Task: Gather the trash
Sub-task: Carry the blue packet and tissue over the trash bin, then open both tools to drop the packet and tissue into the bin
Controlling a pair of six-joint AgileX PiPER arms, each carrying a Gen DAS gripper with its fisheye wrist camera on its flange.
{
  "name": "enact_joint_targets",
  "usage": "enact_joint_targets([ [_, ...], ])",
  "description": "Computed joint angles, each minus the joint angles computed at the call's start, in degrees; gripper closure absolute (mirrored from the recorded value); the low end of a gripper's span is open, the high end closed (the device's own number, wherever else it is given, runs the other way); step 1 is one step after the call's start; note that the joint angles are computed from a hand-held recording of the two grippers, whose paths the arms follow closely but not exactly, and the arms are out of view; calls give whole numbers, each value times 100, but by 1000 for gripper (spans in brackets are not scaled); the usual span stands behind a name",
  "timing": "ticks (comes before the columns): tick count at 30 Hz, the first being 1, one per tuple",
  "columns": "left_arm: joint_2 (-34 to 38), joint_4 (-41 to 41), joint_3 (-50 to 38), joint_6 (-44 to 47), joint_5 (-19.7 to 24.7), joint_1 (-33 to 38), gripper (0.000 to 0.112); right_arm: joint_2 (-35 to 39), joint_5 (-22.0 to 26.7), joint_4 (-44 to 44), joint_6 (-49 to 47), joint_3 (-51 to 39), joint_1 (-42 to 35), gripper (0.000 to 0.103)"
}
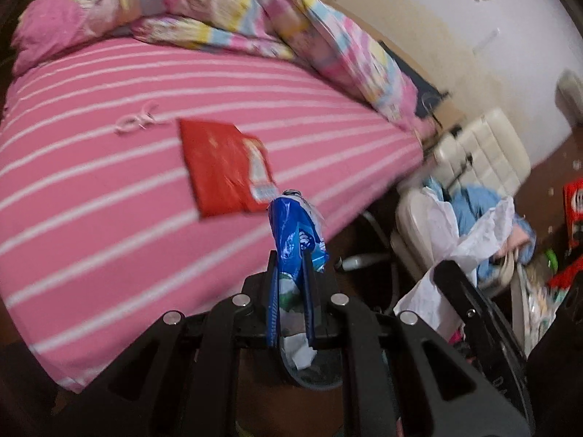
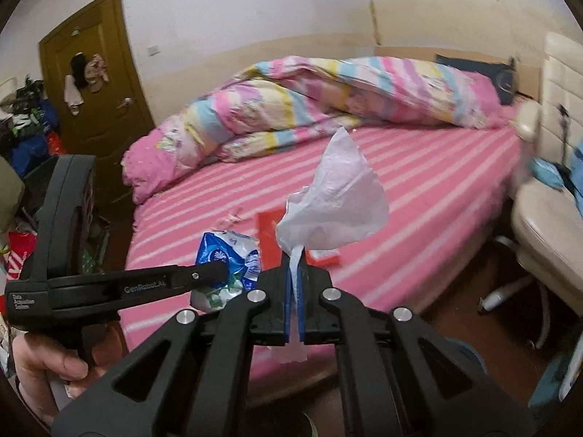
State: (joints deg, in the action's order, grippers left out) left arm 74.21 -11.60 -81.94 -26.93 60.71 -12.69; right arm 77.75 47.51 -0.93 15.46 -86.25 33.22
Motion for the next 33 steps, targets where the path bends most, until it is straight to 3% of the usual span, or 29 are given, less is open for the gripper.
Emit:
enact_joint_targets([
  [5,568,880,61,-1090,-389,-1688,101,-937,-12,189,-518,1247,-884,100],
  [11,1624,1065,-129,-1545,-671,-2674,101,-1451,10,1298,-1927,2414,-2491,100],
  [17,2434,762,53,-1329,-1340,-3039,100,-1223,-142,1978,-2989,3212,-3665,100],
  [22,3356,305,-385,-688,-1074,-2945,100,-646,-438,2165,-3380,3640,-4057,100],
  [29,4122,-521,-763,-79,-1277,-2683,99,420,-1087,2128,-3399,4004,-4064,100],
  [33,4586,-590,-1207,-6,-1129,-2725,97,931,-1275,2234,-3571,3930,-4150,98],
])
